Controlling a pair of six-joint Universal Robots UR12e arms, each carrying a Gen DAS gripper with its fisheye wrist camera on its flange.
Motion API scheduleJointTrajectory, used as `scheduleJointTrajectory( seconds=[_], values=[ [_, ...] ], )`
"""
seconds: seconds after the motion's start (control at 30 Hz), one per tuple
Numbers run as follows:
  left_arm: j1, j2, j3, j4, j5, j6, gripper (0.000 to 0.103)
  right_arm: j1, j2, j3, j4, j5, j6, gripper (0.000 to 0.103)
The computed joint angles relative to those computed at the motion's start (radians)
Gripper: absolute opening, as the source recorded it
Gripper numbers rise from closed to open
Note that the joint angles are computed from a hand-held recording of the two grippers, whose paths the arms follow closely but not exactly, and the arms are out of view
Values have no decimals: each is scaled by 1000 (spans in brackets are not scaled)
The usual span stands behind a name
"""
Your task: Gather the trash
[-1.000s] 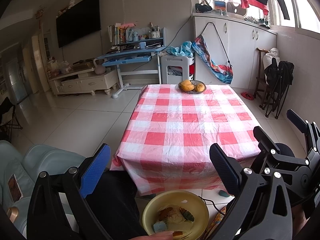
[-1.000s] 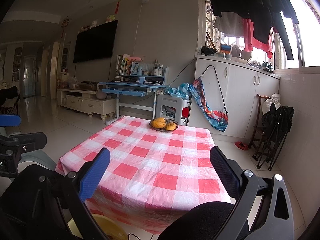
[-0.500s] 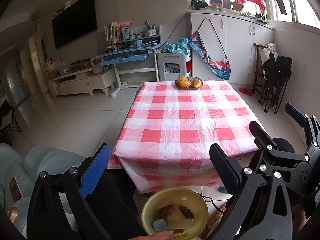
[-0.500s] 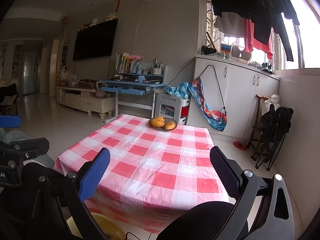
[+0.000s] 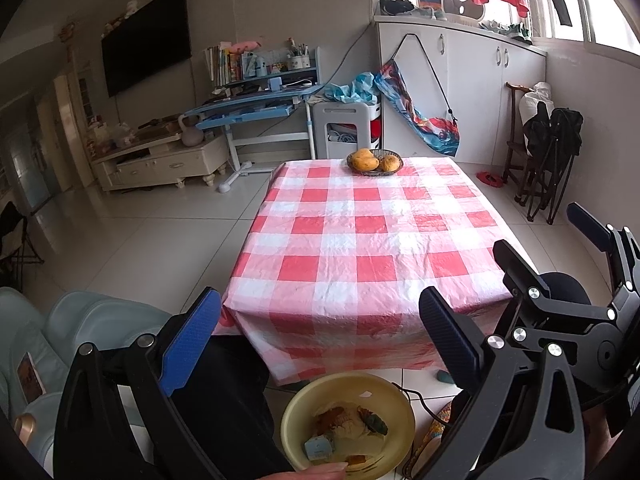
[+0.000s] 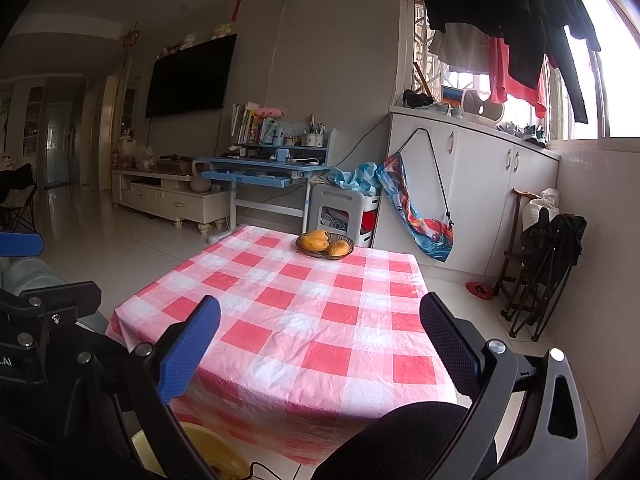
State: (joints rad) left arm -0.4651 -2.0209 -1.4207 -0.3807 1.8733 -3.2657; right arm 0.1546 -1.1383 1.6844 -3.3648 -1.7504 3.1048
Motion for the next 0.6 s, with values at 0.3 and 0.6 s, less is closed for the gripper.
scheduleJointTrajectory(
  seconds=[0.3, 0.6],
  values=[
    [0, -1, 1, 2, 0, 7, 96, 1, 1, -2, 2, -1, 4, 95],
    [1, -2, 0, 2, 0, -1, 96, -1, 1, 2, -1, 0, -5, 95]
  ],
)
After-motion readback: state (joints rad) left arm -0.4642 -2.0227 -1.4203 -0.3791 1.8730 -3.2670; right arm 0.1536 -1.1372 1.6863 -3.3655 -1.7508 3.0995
